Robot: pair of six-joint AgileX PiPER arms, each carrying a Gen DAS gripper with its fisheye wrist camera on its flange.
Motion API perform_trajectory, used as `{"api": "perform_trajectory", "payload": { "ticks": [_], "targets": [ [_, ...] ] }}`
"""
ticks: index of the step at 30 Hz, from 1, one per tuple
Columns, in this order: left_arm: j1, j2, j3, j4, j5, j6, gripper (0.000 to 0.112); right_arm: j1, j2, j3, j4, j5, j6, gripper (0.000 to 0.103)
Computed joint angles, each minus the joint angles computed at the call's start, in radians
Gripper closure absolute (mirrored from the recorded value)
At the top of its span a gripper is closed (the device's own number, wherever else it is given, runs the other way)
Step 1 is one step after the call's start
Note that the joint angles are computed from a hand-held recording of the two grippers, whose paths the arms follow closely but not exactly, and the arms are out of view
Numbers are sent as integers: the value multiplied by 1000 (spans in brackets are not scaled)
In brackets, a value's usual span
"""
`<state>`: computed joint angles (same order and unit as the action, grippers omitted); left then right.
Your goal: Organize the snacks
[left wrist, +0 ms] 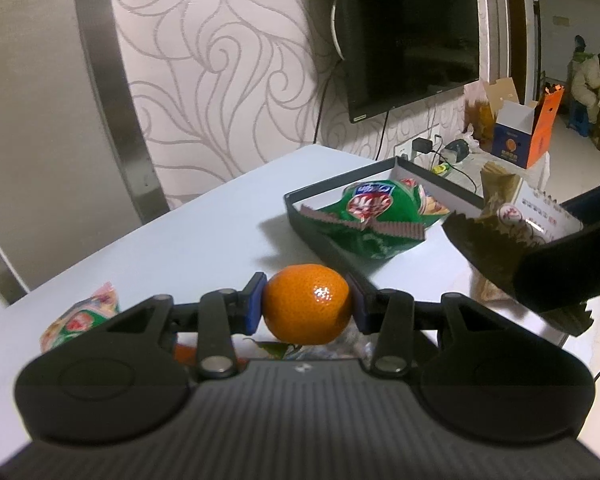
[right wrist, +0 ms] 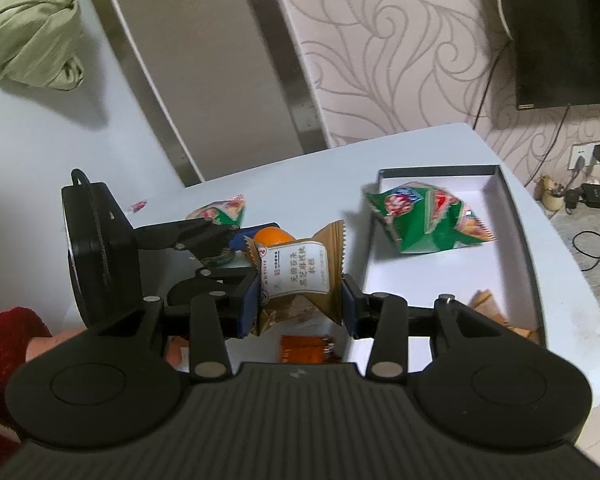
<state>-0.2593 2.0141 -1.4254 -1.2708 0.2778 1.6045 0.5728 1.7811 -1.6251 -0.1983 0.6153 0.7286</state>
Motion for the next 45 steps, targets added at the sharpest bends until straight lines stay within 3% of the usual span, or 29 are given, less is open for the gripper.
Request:
{"api": "perform_trajectory", "payload": {
  "ticks": [9,22,28,31,37,45],
  "targets": [
    [-75,39,-60,105,-34,-146,66,-96,-49,84,93,-25,-115,55],
    [-179,121,-169,472,-69,-607,66,-242,-120,220,288,-72,-368,55],
    [-226,160,-210,696,-92,-856,66,-312,-127,258,415,-67,-533,55],
    [-245,191,-250,885,-95,-1048,66,-341,-122,267,471,-62,-604,55],
    [-259,259,-371,1196,-42,-1385,66,-378,-109,262,543,-44,-705,55],
    [-259,188,-252,1199,-61,-1408,66,-405,-94,253,597,-41,-767,55]
  ]
}}
